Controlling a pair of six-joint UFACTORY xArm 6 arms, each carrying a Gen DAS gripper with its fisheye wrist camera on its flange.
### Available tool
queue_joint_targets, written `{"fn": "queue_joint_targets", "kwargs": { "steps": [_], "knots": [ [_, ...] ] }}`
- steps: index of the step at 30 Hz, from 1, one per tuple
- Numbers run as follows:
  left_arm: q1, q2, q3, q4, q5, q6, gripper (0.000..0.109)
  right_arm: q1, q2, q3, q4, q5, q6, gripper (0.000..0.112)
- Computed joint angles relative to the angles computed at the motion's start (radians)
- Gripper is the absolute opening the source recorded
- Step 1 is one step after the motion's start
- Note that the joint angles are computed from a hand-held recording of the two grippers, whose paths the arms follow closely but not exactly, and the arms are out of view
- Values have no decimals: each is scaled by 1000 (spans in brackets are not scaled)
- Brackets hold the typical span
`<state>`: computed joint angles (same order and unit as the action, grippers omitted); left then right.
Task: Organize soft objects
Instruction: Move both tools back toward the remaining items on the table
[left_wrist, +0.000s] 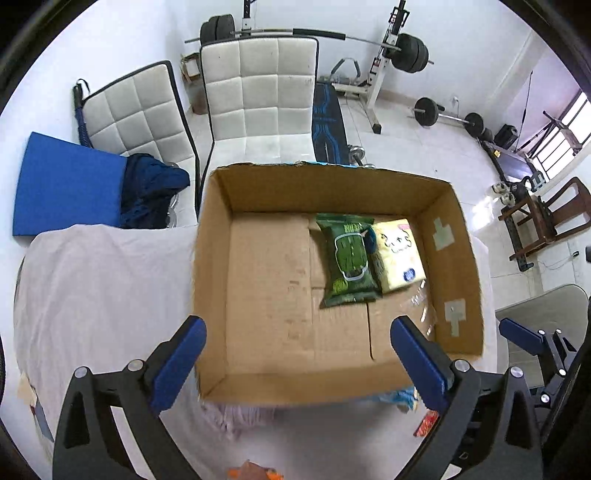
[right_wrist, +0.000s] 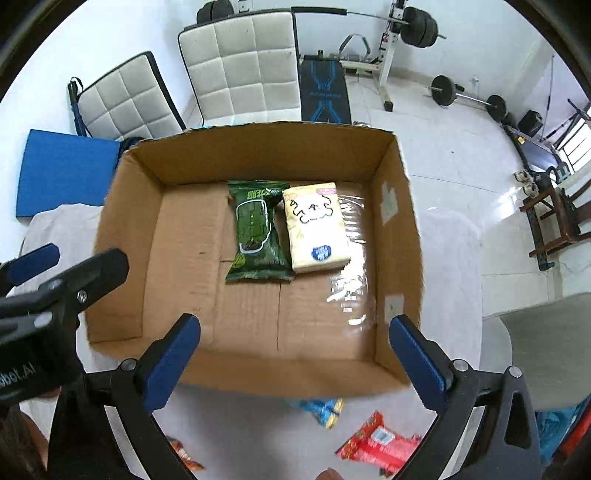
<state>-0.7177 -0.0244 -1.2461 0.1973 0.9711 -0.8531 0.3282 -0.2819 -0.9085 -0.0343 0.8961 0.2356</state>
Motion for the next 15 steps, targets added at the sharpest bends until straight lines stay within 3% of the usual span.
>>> {"fn": "queue_joint_targets", "kwargs": {
  "steps": [6, 15],
  "knots": [
    [-77, -119, 47, 93, 69, -101, 102, 33, -161, 69, -30, 44, 42, 103],
    [-204, -198, 6, 206, 201, -234, 102, 55, -384, 116, -37, 145, 47, 103]
  ]
}}
